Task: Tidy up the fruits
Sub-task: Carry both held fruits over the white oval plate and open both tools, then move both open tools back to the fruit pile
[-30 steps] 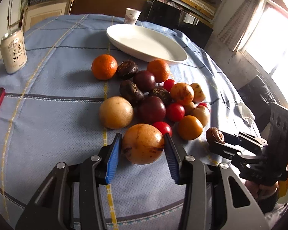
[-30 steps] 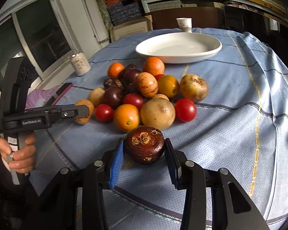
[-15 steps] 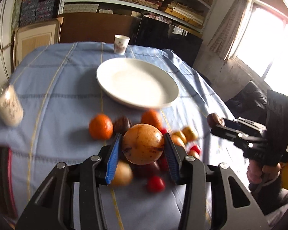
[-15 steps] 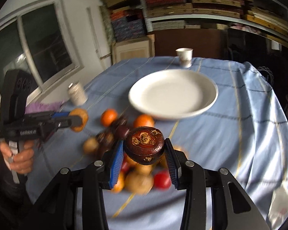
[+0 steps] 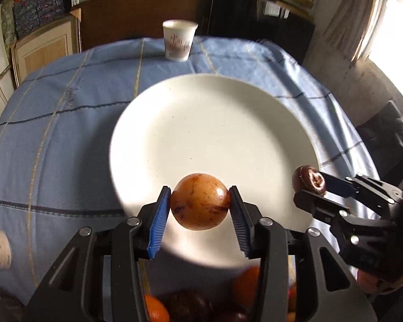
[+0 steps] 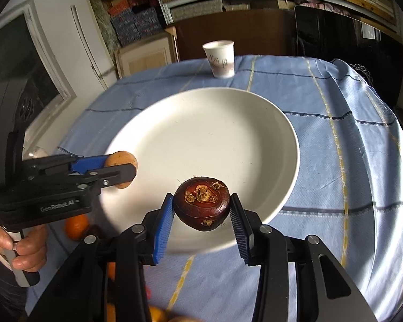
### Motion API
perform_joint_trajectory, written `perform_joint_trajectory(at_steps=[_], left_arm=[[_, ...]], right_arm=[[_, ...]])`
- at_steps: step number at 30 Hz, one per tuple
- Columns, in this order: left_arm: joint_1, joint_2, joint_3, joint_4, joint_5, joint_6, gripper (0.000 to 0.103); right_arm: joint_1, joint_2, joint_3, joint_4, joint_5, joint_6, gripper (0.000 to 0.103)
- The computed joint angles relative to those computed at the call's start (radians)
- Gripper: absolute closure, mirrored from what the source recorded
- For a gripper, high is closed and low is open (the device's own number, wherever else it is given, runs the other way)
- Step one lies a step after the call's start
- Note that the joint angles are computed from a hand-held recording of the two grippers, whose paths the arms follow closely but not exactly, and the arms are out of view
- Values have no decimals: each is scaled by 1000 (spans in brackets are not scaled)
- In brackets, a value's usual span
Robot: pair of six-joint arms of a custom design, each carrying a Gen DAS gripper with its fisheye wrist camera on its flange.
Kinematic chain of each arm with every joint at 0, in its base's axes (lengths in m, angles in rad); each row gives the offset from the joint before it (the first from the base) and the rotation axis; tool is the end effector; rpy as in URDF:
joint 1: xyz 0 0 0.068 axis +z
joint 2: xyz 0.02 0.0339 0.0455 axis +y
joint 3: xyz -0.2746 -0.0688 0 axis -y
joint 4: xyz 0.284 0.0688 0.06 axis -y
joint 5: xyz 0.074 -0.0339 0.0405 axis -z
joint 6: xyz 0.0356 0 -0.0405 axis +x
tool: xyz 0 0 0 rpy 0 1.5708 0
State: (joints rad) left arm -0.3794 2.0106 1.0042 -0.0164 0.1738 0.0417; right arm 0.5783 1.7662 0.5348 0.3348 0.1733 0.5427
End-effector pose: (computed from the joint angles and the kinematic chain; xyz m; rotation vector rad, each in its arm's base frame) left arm 0.3659 -0.1525 0.0610 0.6077 2.5380 -0.3473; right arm 0.2483 0.1548 0.0498 0.0312 2.4690 0.2783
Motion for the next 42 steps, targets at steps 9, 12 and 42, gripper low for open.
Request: perform_joint_trajectory(at_steps=[9, 12, 42], left_arm=[[-17, 60, 82, -52, -35, -17, 56], [-15, -21, -3, -5, -52, -26, 42], [217, -440, -833, 548, -12, 68, 8]], right_arm=[[-20, 78, 70, -34, -23, -29, 52], [5, -7, 3, 1, -2, -12, 52], [463, -49, -414, 422, 269, 410, 43]])
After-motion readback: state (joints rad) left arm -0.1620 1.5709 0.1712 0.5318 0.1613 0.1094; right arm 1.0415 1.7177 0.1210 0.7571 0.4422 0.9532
